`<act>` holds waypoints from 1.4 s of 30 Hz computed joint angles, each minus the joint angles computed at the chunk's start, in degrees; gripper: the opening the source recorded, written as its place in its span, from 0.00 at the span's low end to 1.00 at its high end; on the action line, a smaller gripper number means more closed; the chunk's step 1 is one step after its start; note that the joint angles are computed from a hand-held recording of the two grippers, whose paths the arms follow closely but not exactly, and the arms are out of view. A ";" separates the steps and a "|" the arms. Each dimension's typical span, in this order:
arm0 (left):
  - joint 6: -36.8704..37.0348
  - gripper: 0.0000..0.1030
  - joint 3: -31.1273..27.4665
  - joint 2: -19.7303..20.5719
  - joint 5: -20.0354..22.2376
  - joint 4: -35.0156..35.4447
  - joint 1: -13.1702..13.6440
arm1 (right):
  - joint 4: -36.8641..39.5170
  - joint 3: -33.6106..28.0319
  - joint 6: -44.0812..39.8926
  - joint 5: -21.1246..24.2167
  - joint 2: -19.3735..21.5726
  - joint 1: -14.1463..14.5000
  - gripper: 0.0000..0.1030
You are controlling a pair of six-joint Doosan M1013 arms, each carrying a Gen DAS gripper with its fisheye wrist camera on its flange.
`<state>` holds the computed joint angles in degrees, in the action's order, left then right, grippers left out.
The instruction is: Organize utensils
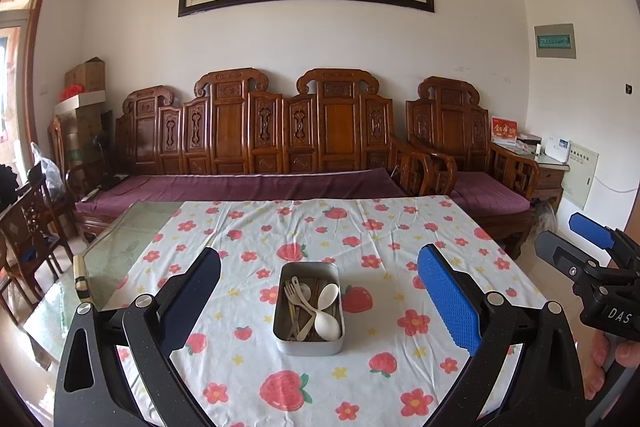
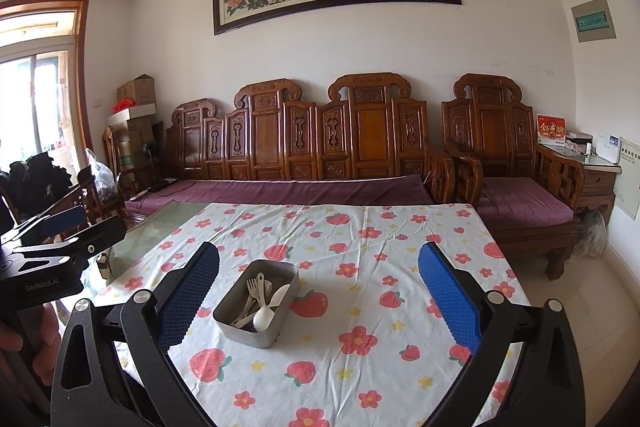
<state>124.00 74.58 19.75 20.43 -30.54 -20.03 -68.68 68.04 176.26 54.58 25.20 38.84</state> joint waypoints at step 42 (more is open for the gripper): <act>-1.08 0.93 0.68 0.02 -0.75 1.20 -0.61 | 0.02 -0.14 -0.04 0.04 0.11 0.02 0.98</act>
<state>122.92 75.26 19.77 19.68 -29.33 -20.63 -68.66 67.91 176.22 54.62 25.31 38.86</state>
